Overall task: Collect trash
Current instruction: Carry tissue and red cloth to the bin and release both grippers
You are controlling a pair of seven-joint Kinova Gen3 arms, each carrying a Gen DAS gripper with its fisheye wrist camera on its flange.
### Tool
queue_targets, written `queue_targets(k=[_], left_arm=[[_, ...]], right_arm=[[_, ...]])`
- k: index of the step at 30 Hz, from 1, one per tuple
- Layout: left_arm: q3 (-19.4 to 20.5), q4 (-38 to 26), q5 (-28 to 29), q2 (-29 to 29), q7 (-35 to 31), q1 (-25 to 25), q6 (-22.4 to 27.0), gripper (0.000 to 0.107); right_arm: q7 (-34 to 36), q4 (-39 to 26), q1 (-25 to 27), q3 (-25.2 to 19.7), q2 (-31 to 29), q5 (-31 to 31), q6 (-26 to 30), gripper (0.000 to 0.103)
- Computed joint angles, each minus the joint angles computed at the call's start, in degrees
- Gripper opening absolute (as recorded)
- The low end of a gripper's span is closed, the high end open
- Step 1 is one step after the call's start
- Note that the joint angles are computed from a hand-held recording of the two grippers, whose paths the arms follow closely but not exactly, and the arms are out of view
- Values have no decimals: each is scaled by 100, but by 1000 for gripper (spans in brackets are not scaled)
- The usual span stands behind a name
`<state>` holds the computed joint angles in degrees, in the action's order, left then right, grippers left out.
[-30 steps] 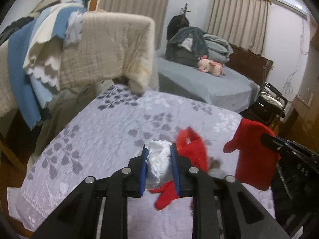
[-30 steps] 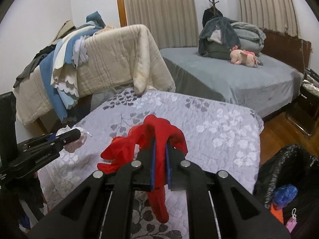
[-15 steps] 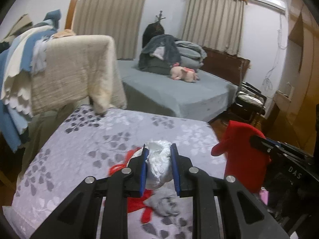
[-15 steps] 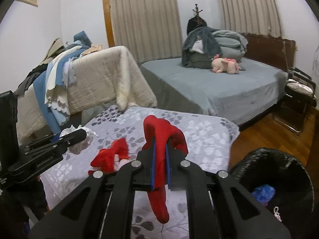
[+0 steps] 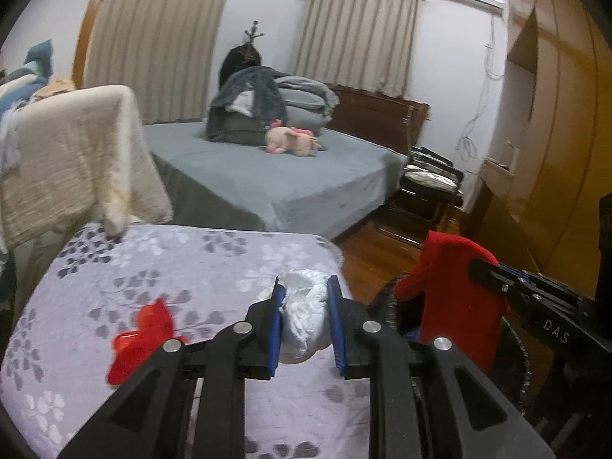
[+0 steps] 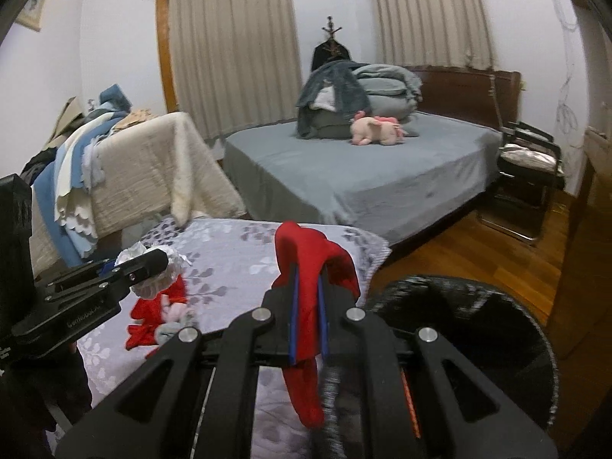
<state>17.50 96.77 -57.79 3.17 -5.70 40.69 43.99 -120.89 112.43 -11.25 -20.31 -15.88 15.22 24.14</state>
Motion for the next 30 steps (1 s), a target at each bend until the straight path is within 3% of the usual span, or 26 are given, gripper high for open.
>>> queue_targets(k=[16, 26, 29, 30], left_arm=[[-538, -1207, 268, 1254, -817, 850, -880, 21], [-772, -2006, 1146, 1998, -1843, 1060, -1249, 22], [-761, -2123, 1481, 2126, -2235, 1035, -1364, 27], [-754, -2152, 1624, 2154, -2374, 1016, -1399, 38]], right_arm=[[769, 502, 534, 806, -540, -364, 286, 8], [1047, 779, 904, 1025, -477, -419, 306, 8], [1060, 848, 1000, 1050, -434, -398, 302, 12], [1037, 855, 1051, 1032, -413, -372, 330, 16]])
